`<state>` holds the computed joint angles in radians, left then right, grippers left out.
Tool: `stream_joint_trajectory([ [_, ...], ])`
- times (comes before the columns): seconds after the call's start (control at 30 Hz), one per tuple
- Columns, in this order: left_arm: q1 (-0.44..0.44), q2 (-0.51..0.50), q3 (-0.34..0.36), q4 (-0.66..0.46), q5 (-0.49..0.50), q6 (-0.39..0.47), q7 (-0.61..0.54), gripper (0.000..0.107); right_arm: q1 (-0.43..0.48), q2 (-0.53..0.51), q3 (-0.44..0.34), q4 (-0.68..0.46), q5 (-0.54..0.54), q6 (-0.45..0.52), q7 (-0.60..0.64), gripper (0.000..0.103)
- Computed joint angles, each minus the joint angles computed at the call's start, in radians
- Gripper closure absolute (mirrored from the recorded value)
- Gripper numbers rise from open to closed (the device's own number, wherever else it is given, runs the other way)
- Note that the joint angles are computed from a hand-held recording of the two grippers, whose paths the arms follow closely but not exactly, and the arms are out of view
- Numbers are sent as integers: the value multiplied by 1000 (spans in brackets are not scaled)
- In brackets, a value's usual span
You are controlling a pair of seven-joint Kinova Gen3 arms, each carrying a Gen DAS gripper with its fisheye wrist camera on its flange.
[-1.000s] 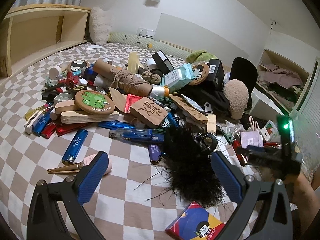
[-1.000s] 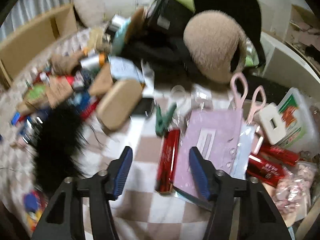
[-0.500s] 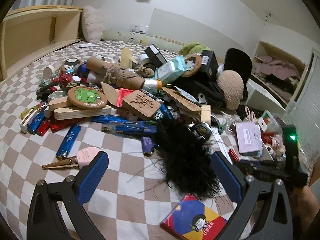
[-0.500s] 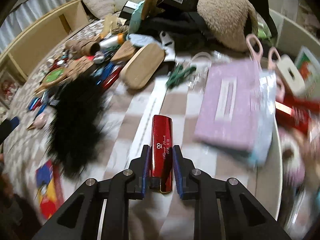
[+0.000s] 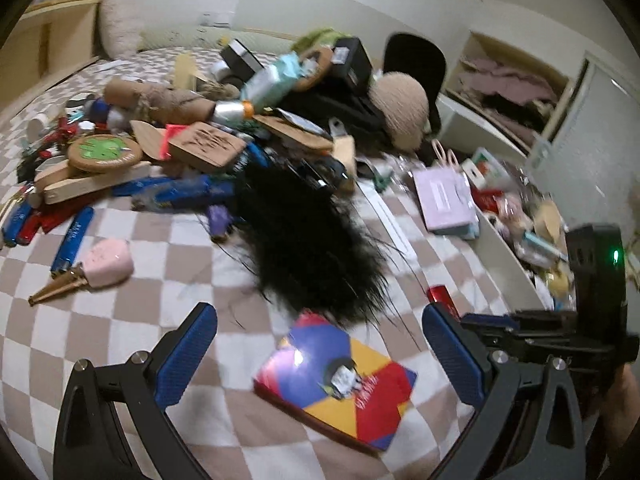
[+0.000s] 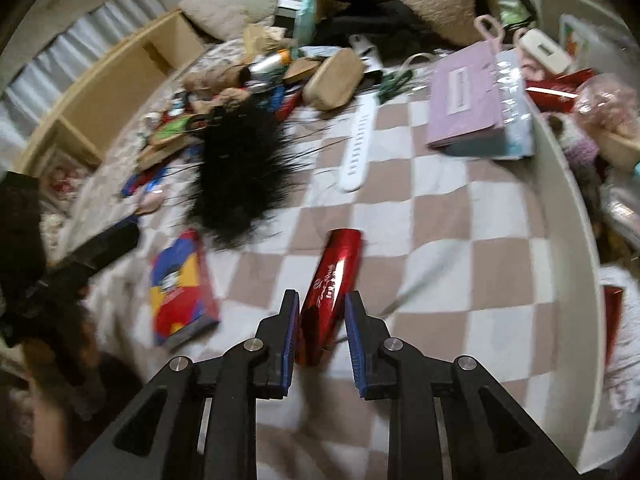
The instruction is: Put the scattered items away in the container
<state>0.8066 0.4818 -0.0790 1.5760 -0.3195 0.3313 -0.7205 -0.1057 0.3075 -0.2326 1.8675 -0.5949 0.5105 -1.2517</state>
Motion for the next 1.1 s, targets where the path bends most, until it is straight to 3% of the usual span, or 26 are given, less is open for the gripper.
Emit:
stream_joint_trajectory([
  [0.17, -30, 8, 50, -10, 23, 22, -42, 5, 83, 24, -60, -29, -113, 94, 171, 79],
  [0.27, -50, 19, 78, -27, 39, 44, -79, 5, 30, -3, -9, -30, -65, 68, 170, 79],
  [0.3, -59, 22, 90, -31, 47, 49, -94, 5, 9, -14, 7, -30, -28, 47, 152, 66],
  [0.33, -69, 25, 103, -35, 55, 54, -113, 5, -9, -21, 24, -30, -2, 31, 139, 30],
  [0.37, -84, 28, 124, -40, 67, 60, -139, 5, -15, -26, 30, -24, 7, 3, 138, 13],
  [0.4, -97, 32, 144, -45, 80, 67, -166, 5, -19, -31, 37, -21, 3, -16, 154, 4],
  [0.57, -117, 39, 177, -60, 129, 95, -251, 5, 62, 25, -34, -99, -15, 36, 317, 4],
  [0.73, -163, 22, 224, -26, 208, 64, -316, 5, 76, 111, -40, -205, -21, 159, 402, 4],
  [0.9, -111, 15, 176, -22, 210, 66, -305, 5, 62, 184, -15, -283, -5, 264, 382, 4],
  [1.1, -65, 58, 135, -97, 167, 177, -257, 5, 56, 177, -17, -278, 18, 331, 421, 4],
])
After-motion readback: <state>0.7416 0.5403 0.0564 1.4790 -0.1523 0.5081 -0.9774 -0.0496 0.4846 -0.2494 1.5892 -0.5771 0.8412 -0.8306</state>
